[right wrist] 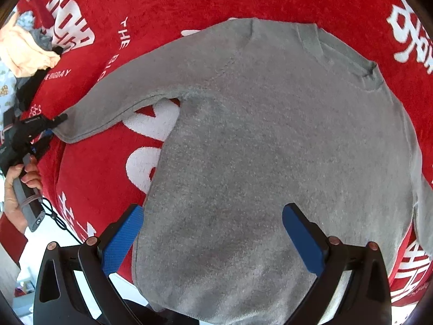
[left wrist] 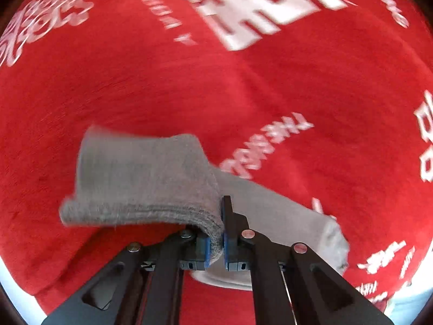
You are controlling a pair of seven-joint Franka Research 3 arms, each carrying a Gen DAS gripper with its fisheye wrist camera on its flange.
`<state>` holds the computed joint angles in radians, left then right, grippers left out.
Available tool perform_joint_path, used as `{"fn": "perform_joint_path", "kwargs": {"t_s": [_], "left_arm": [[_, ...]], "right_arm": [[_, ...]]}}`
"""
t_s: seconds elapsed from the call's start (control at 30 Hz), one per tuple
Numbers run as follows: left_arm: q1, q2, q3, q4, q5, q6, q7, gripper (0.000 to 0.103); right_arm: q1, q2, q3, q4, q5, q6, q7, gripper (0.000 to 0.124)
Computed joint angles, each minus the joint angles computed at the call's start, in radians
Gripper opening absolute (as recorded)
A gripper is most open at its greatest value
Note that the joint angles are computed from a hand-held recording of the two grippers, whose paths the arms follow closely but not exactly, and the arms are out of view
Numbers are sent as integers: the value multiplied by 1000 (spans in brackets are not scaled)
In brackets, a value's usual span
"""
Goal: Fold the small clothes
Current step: 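Fold the held sleeve across the sweater body with the left tool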
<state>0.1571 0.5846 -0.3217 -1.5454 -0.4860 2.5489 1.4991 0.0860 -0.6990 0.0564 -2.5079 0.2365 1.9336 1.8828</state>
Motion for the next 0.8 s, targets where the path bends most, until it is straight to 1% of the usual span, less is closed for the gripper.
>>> {"fn": "perform_joint_path", "kwargs": {"t_s": [0.1,0.17,0.27,0.33,0.4,0.47,0.53,0.57,0.6,0.63,0.7,0.77,0.8], "left_arm": [[9,-16,-68,13,-58,5,89,7],[-1,-26,-95,23,-96,4,135,7],[-40,-39,-136,49,-149,-3,209,7],[-86,-31,-156,90,-168,-26,242,7],[-145,-17,-172,134,-171,-56,274,7],[-200,-10,-177,161,-166,-79,290,7],[-281,29,-172,221,-130,-110,276,7],[-312,43,-173,240,-120,-120,270,7],[-366,80,-165,289,-84,-138,249,7],[-400,102,-157,319,-55,-150,236,7],[-488,162,-134,398,30,-181,208,7],[-554,218,-113,477,104,-221,172,7],[-581,230,-100,487,139,-231,159,7]], "right_arm": [[-15,-35,-18,-20,2,-5,1,102],[-31,-67,-34,-34,-1,-14,-9,102],[-68,-120,-60,-53,-16,-35,-33,102],[-104,-155,-77,-65,-32,-52,-46,102],[-150,-194,-100,-82,-47,-74,-56,102],[-202,-235,-124,-99,-68,-97,-68,102],[-256,-268,-147,-114,-91,-119,-84,102],[-289,-291,-163,-124,-107,-135,-94,102],[-316,-304,-174,-129,-117,-145,-103,102],[-347,-318,-187,-137,-131,-154,-113,102],[-413,-341,-218,-155,-164,-172,-137,102],[-472,-348,-244,-170,-188,-179,-164,102],[-503,-352,-256,-180,-202,-183,-177,102]]}}
